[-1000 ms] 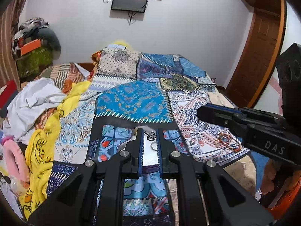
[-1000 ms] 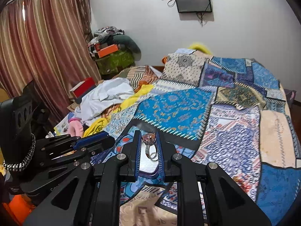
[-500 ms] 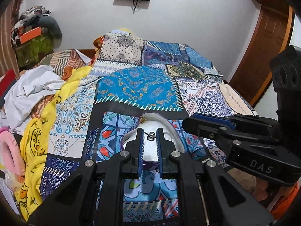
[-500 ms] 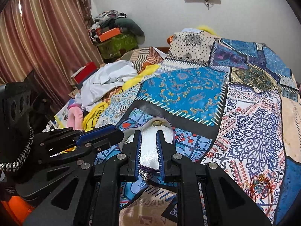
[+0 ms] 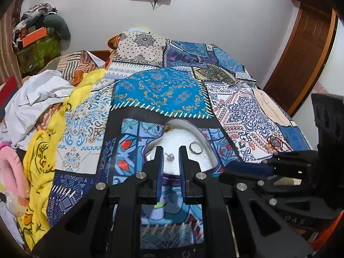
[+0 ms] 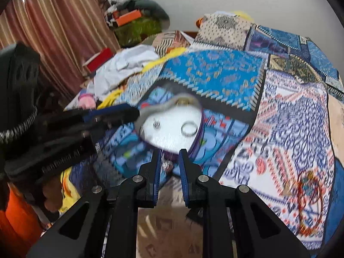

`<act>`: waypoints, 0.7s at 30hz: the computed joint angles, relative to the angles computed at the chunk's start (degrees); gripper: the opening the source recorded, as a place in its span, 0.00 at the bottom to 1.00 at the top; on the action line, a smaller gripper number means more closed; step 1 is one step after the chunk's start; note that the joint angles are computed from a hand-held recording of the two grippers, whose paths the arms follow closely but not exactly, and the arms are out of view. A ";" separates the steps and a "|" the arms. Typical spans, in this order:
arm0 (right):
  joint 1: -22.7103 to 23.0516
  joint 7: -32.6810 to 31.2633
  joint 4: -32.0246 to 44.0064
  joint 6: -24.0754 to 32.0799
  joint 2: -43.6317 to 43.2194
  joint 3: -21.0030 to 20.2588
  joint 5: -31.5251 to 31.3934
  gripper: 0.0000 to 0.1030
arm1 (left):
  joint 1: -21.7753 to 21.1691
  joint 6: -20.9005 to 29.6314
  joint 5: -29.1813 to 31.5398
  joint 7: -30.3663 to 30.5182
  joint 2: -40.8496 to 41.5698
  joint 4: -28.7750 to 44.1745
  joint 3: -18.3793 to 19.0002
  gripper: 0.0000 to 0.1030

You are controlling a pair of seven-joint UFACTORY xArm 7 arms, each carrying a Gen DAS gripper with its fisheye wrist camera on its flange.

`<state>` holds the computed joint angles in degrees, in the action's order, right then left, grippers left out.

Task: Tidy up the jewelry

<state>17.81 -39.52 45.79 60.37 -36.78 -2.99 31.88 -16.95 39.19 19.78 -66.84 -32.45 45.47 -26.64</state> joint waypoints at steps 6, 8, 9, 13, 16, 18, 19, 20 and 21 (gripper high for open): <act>-0.21 0.97 -0.95 1.59 0.04 1.06 -1.68 0.15 | -1.45 3.17 -1.52 -0.15 -3.00 -1.47 -0.27 0.19; -0.31 1.63 -1.06 1.51 0.52 1.74 -2.39 0.15 | -1.83 3.92 -2.09 -0.16 -3.71 -1.96 -0.34 0.20; -0.30 1.82 -1.16 1.30 0.58 1.97 -2.62 0.15 | -2.15 4.33 -2.51 -0.25 -4.29 -2.44 -0.36 0.20; 0.25 2.36 -1.61 -0.23 0.68 2.91 -3.18 0.19 | -2.96 4.46 -3.99 -0.45 -5.72 -4.08 -0.13 0.20; 0.50 3.37 -2.21 -2.20 0.90 4.32 -4.68 0.19 | -3.22 4.10 -4.90 -0.76 -6.57 -5.18 0.04 0.20; 0.81 3.90 -2.64 -3.54 0.97 4.85 -5.63 0.19 | -3.30 3.67 -5.37 -0.92 -7.15 -5.86 0.17 0.20; 1.06 4.11 -2.74 -3.93 1.09 4.92 -5.91 0.19 | -3.29 3.57 -5.52 -0.92 -7.35 -6.07 0.17 0.20; 1.36 4.14 -2.90 -4.38 1.17 4.92 -6.08 0.19 | -3.26 3.48 -5.65 -0.90 -7.45 -6.21 0.14 0.20; 1.60 4.17 -3.12 -4.83 1.18 4.97 -6.33 0.19 | -3.24 3.33 -5.79 -0.85 -7.53 -6.37 0.20 0.20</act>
